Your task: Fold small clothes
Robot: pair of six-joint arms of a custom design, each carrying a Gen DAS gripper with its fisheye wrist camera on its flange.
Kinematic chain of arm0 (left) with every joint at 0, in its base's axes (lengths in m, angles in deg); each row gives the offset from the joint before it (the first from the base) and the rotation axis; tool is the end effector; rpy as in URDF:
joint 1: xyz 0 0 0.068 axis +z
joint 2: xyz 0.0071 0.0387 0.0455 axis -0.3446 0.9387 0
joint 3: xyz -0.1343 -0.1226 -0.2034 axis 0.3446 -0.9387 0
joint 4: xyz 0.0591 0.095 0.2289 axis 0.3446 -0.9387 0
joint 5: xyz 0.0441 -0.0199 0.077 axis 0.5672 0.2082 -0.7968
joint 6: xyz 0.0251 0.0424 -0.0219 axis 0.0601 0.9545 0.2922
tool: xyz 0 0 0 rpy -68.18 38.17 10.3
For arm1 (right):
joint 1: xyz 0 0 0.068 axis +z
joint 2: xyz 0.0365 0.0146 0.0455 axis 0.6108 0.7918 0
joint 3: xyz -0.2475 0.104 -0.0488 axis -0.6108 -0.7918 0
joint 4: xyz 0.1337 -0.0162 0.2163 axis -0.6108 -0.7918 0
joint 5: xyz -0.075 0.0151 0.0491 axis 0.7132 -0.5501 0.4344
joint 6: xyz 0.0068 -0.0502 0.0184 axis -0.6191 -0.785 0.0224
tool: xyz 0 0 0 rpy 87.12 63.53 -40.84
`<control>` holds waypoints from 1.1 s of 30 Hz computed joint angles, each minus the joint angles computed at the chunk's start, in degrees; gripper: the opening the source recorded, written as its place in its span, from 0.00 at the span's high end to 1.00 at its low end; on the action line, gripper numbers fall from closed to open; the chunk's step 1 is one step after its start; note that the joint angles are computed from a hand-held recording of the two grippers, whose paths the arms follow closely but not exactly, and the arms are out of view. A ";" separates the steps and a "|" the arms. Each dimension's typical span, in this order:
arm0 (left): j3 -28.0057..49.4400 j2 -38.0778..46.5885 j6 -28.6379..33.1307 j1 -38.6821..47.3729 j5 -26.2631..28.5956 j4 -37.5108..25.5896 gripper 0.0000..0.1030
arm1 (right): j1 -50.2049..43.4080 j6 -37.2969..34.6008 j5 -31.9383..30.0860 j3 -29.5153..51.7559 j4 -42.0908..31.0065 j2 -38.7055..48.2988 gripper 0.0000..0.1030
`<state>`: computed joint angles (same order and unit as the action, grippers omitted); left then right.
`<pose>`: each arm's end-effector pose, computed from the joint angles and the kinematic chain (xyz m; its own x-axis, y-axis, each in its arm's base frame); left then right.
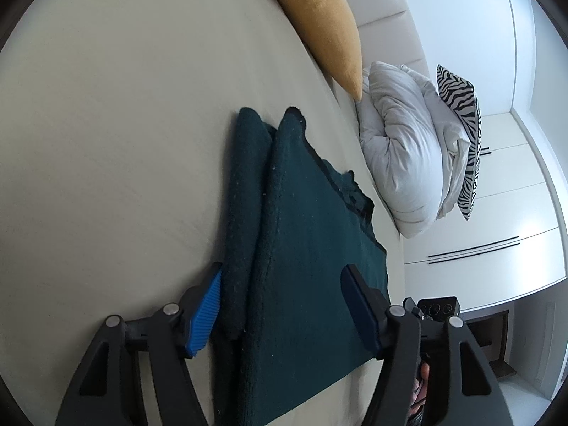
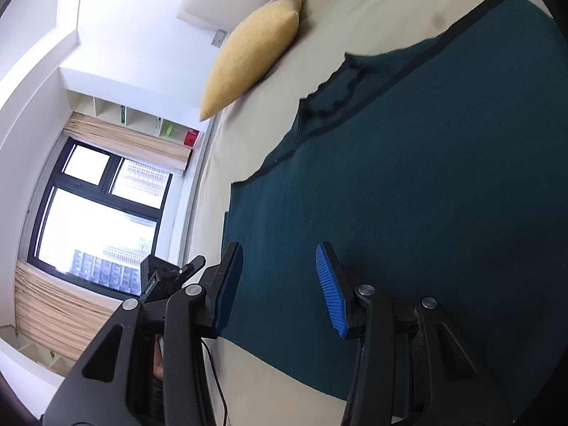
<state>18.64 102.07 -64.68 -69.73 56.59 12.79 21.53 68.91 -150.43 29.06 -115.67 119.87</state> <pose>0.1222 -0.1391 0.1988 -0.7642 -0.6207 -0.1753 -0.2391 0.5252 -0.8167 0.3165 -0.0587 0.1532 -0.9498 0.1033 -0.2954 -0.2020 0.5186 0.8308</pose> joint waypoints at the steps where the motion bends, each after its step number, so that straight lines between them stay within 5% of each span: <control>1: 0.23 0.14 0.20 -0.08 0.15 -0.51 0.38 | 0.56 -0.15 0.04 -0.51 -0.03 -0.33 0.59; 6: 2.09 1.39 1.33 -0.53 0.89 -2.77 0.45 | 3.83 1.98 -0.20 -1.25 2.00 -0.97 0.59; 10: 1.49 1.07 0.66 -1.07 -0.27 -4.02 0.86 | 6.13 3.33 0.16 -1.04 2.66 -1.00 0.59; 16: 0.82 -0.38 0.54 -2.52 -3.21 -5.32 0.87 | 10.43 7.90 3.89 -0.79 6.57 0.66 0.59; 23: 12.35 5.71 4.49 -6.60 -7.81 -12.20 0.88 | 8.90 7.35 3.26 0.01 5.57 2.80 0.61; 33: 48.49 41.60 12.84 -13.66 -7.99 -13.46 0.89 | -6.78 -13.19 -3.43 15.43 -20.60 12.36 0.59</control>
